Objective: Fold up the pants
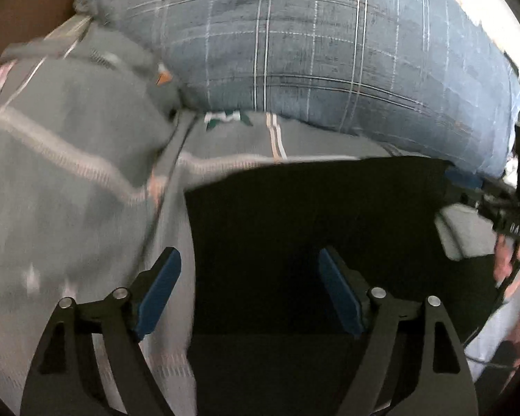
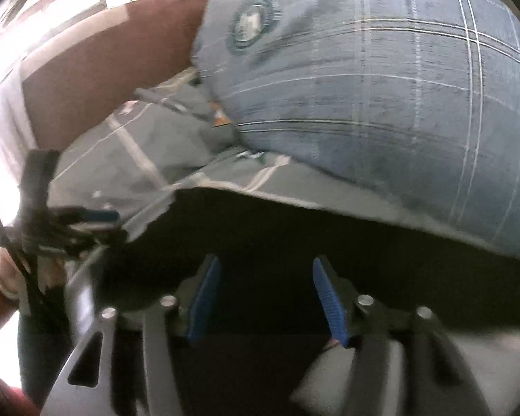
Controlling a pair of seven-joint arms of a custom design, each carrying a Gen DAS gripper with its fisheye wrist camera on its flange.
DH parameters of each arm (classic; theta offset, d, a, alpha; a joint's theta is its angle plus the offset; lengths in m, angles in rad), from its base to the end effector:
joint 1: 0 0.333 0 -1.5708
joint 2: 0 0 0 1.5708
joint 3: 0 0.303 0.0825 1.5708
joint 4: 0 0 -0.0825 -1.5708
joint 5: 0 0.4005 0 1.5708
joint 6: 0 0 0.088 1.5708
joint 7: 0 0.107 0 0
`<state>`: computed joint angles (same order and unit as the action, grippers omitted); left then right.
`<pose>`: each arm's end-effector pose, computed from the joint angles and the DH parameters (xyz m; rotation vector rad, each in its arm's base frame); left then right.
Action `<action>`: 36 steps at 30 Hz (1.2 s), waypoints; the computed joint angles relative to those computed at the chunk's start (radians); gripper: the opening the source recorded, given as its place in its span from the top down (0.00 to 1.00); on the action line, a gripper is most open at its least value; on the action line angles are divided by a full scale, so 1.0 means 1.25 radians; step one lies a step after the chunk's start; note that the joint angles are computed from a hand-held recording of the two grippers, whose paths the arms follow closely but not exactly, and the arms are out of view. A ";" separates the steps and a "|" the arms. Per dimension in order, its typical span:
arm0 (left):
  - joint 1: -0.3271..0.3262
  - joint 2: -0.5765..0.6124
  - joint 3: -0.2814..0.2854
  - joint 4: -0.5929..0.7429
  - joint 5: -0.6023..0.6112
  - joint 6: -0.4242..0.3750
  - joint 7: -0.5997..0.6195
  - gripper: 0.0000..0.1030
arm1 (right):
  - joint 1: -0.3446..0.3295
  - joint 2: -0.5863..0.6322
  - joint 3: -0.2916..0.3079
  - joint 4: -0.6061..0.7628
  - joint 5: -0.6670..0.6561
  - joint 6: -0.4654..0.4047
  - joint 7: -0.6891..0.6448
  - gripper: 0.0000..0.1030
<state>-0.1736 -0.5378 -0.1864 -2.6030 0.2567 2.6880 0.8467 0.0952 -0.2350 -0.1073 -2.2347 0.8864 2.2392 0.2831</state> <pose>0.4102 -0.1656 0.4768 -2.0125 1.7075 -0.7034 0.5239 0.0143 0.4820 -2.1628 0.8975 -0.1326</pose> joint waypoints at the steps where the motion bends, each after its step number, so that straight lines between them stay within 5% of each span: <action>1: 0.004 0.039 0.008 0.028 0.006 0.012 0.019 0.20 | 0.001 0.017 0.000 0.016 -0.002 0.004 -0.004 0.42; 7: -0.013 0.193 0.064 0.135 -0.052 0.030 0.180 0.20 | -0.029 0.169 0.011 0.159 -0.032 0.007 -0.031 0.37; 14: -0.027 0.315 0.105 0.266 -0.237 -0.030 0.543 0.20 | -0.059 0.289 0.047 0.278 -0.164 -0.049 -0.066 0.34; 19: -0.001 0.375 0.088 0.331 -0.368 -0.099 0.715 0.20 | -0.066 0.357 0.068 0.350 -0.218 -0.070 -0.077 0.34; 28: 0.043 0.435 0.035 0.406 -0.482 -0.174 0.885 0.16 | -0.093 0.450 0.081 0.507 -0.293 -0.257 -0.018 0.32; 31: 0.045 0.455 0.020 0.423 -0.497 -0.163 0.920 0.15 | -0.094 0.461 0.079 0.525 -0.307 -0.269 0.001 0.35; 32: 0.040 0.462 0.013 0.426 -0.463 -0.148 0.900 0.15 | -0.095 0.456 0.080 0.516 -0.302 -0.257 0.006 0.46; 33: 0.040 0.467 0.009 0.431 -0.456 -0.146 0.891 0.24 | -0.097 0.443 0.083 0.497 -0.286 -0.240 0.001 0.77; 34: 0.040 0.467 0.004 0.434 -0.470 -0.145 0.896 0.34 | -0.095 0.424 0.087 0.472 -0.277 -0.218 -0.010 0.94; 35: 0.039 0.459 -0.003 0.429 -0.501 -0.137 0.919 0.72 | -0.084 0.393 0.088 0.426 -0.281 -0.163 -0.017 0.95; 36: 0.037 0.457 -0.004 0.429 -0.498 -0.132 0.916 0.95 | -0.074 0.352 0.087 0.367 -0.288 -0.100 -0.024 0.96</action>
